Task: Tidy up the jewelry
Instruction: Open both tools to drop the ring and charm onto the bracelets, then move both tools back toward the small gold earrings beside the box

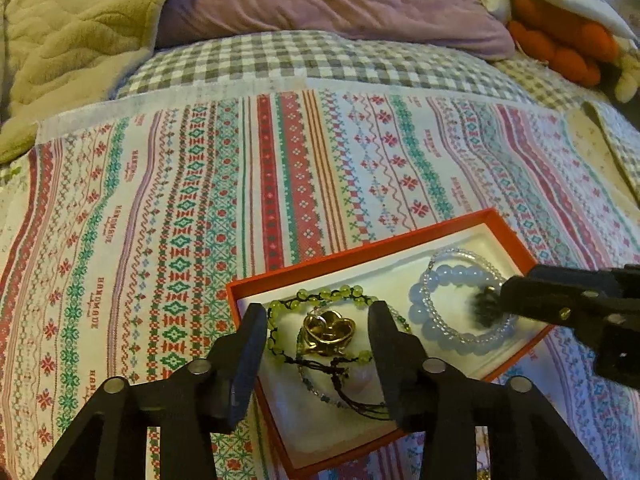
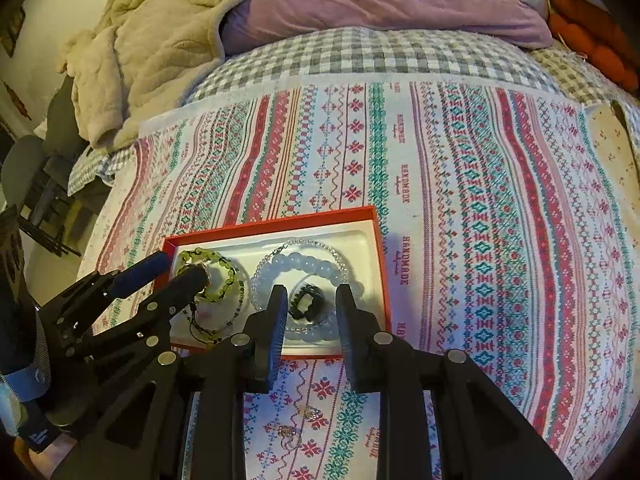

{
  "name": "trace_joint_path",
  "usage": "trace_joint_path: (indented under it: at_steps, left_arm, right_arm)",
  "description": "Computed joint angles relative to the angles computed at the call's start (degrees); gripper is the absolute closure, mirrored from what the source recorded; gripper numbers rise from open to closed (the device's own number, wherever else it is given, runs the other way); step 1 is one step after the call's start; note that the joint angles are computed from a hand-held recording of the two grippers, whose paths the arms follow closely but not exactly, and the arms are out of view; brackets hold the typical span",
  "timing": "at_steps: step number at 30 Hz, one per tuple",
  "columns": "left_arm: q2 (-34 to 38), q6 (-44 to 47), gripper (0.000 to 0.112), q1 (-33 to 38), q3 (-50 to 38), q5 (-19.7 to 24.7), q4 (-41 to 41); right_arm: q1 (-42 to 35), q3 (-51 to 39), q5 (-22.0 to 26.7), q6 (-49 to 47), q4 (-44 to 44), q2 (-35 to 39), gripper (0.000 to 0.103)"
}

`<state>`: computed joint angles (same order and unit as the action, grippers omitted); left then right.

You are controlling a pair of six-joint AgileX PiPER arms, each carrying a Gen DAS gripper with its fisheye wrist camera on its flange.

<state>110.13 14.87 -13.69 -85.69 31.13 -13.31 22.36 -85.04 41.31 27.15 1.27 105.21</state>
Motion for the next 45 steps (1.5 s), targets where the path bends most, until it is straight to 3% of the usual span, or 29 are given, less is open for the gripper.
trace_joint_path:
  at_steps: [9, 13, 19, 22, 26, 35, 45]
  left_arm:
    - [-3.0, 0.4, 0.042, -0.1, 2.6, -0.1, -0.2]
    - [-4.5, 0.9, 0.027, 0.1, 3.9, -0.1, -0.6]
    - [-6.9, -0.1, 0.019, -0.1, 6.4, 0.1, 1.7]
    - [-7.6, 0.5, 0.017, 0.2, 7.2, 1.2, 1.6]
    - [-8.7, 2.1, 0.015, 1.0, 8.7, 2.6, 0.5]
    - [-10.8, 3.2, 0.01, 2.9, 12.6, 3.7, -0.1]
    - [-12.9, 9.7, 0.01, 4.5, 19.7, 1.1, -2.8]
  right_arm:
    - [0.1, 2.6, 0.2, 0.2, -1.2, -4.3, 0.065]
    - [0.1, 3.9, 0.4, 0.4, -1.5, -5.9, 0.054]
    - [0.3, 5.7, 1.1, 0.0, -1.4, -8.1, 0.037]
    - [1.7, 6.3, 2.2, 3.8, -5.6, -8.9, 0.031]
    - [4.1, 7.3, 3.8, 9.0, -12.2, -9.7, 0.003]
    - [7.1, 11.5, 4.5, 13.5, -17.3, -12.0, 0.0]
    - [9.7, 16.7, 4.0, 12.1, -16.5, -12.5, 0.0]
